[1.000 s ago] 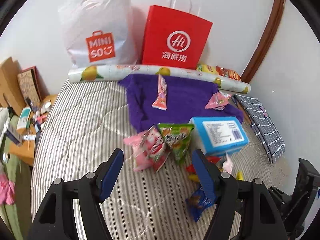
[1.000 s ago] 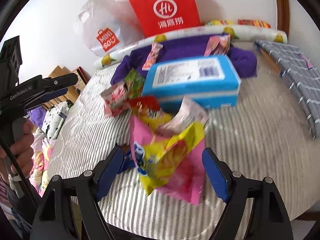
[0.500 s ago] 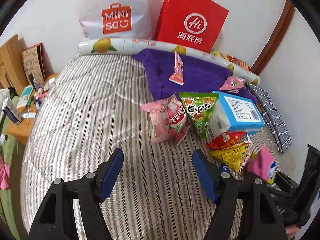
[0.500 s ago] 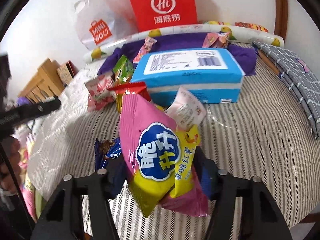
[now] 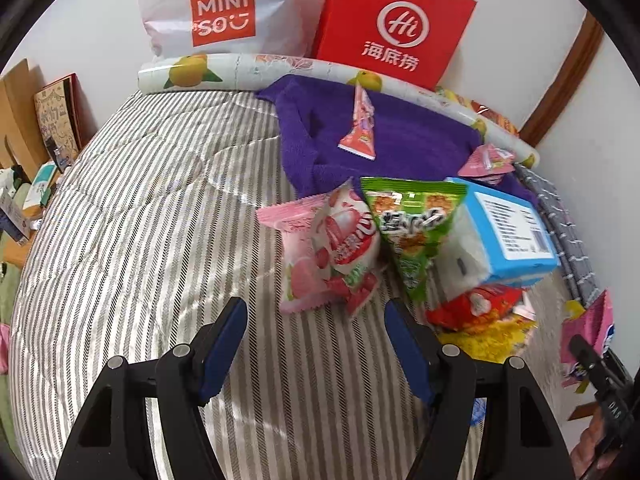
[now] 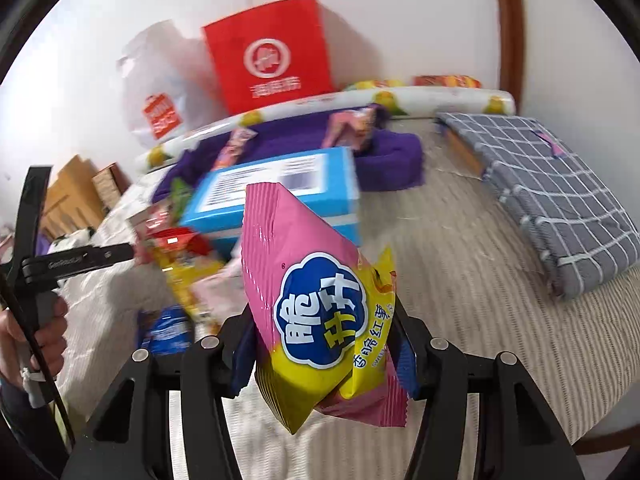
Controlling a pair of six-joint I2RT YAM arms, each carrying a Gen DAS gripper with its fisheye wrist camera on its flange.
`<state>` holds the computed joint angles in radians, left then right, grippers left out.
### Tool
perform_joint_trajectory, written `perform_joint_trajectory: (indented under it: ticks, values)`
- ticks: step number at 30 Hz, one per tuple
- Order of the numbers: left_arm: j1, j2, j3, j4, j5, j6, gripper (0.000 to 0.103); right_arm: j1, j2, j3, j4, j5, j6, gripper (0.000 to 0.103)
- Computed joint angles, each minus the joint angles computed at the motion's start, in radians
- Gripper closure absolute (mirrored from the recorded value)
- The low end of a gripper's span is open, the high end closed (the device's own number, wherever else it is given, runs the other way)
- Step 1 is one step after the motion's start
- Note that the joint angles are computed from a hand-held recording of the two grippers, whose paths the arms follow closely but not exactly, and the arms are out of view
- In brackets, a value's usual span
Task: Organize snacks
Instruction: 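Reach the left tool toward the pink strawberry bag while the right tool grasps the pink-yellow chip bag, then grasp the pink strawberry bag with the left tool while the right tool lifts the pink-yellow bag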
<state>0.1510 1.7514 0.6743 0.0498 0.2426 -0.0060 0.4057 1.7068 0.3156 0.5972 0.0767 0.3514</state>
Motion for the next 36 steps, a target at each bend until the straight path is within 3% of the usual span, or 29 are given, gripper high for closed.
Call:
perform_joint_trajectory:
  ticks: [11, 15, 16, 19, 26, 36]
  values:
    - [-0.067, 0.049, 0.040, 0.064, -0.052, -0.024, 0.038, -0.129, 0.148, 0.055, 0.084, -0.094, -0.048, 0.047]
    - [-0.101, 0.090, 0.071, 0.070, -0.104, -0.043, 0.052, -0.146, 0.169, 0.055, 0.102, -0.118, -0.055, 0.047]
    - [-0.112, 0.099, 0.078, 0.066, -0.122, -0.038, 0.063, -0.148, 0.173, 0.055, 0.105, -0.118, -0.056, 0.047]
    - [-0.115, 0.091, 0.071, 0.072, -0.119, -0.041, 0.072, -0.144, 0.185, 0.058, 0.100, -0.110, -0.077, 0.047]
    - [-0.087, 0.015, 0.006, 0.049, -0.055, -0.022, 0.080, -0.125, 0.170, 0.041, 0.105, -0.085, -0.083, 0.048]
    - [0.044, -0.197, -0.168, -0.061, 0.141, 0.062, 0.084, -0.117, 0.101, -0.024, 0.114, -0.090, -0.065, 0.048]
